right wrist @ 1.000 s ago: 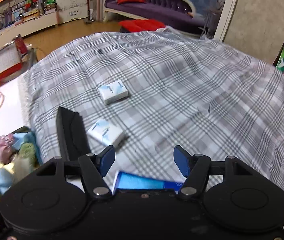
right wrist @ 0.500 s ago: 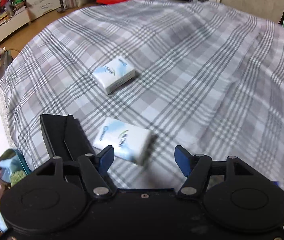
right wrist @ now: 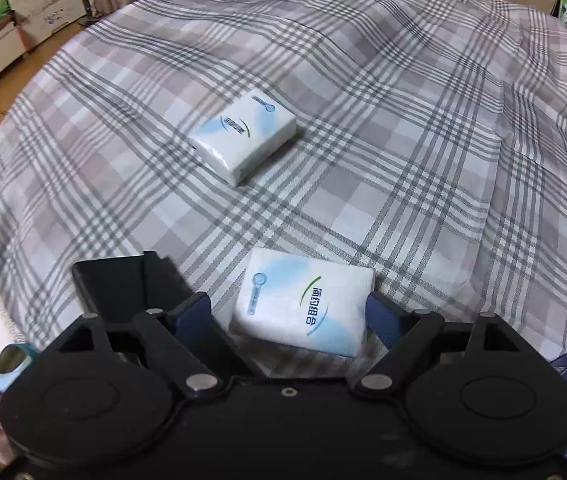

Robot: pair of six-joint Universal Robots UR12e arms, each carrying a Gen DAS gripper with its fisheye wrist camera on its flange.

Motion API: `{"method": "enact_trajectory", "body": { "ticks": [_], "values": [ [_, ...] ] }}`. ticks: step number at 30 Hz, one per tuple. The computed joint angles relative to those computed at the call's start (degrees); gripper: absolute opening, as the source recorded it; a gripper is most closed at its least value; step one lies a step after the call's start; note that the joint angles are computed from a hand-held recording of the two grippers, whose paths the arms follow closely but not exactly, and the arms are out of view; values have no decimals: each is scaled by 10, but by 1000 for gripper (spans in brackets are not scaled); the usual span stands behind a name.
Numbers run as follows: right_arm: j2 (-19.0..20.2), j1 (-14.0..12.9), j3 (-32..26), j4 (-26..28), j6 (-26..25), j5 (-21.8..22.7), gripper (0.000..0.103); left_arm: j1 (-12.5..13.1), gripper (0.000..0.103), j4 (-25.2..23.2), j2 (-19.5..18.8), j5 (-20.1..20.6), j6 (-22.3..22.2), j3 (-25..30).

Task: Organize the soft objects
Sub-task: 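Grasp a white tissue packet with the right gripper while the left moves toward another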

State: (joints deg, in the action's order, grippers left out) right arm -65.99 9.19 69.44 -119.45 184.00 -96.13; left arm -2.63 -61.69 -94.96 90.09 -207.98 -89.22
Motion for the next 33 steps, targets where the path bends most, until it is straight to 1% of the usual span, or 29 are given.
{"method": "enact_trajectory", "body": {
  "ticks": [2,5,9,12,15,19,22,25,27,29,30,31,33],
  "values": [
    [3,-1,-3,10,-10,-7,74,0,64,-2,-1,-1,0,1],
    [3,-10,-3,16,-18,-4,73,-1,64,-5,-3,0,1,3],
    [-1,-19,2,4,-22,-51,73,-4,64,-10,-8,2,4,8],
    [2,-33,-3,10,-5,-67,73,-9,64,-19,-14,11,5,15],
    [3,-48,-10,19,15,-63,73,-11,64,-22,-20,10,9,20],
    [3,-61,-8,11,20,-66,73,-14,64,-11,-25,9,10,23],
    [4,-73,-2,-2,25,-47,73,-16,65,9,-28,9,12,24],
    [5,-77,6,-12,16,-43,73,-20,77,31,-32,12,17,25],
    [2,-79,11,-23,12,-39,73,-24,77,36,-36,16,24,29],
    [0,-81,16,-32,6,-31,73,-32,77,32,-45,35,24,42],
    [-1,-82,18,-34,5,-28,73,-35,77,35,-49,38,23,48],
    [-2,-83,19,-36,4,-24,73,-36,77,38,-54,34,23,55],
    [-4,-84,22,-40,1,-18,73,-42,77,27,-71,25,17,85]
  ]
}}
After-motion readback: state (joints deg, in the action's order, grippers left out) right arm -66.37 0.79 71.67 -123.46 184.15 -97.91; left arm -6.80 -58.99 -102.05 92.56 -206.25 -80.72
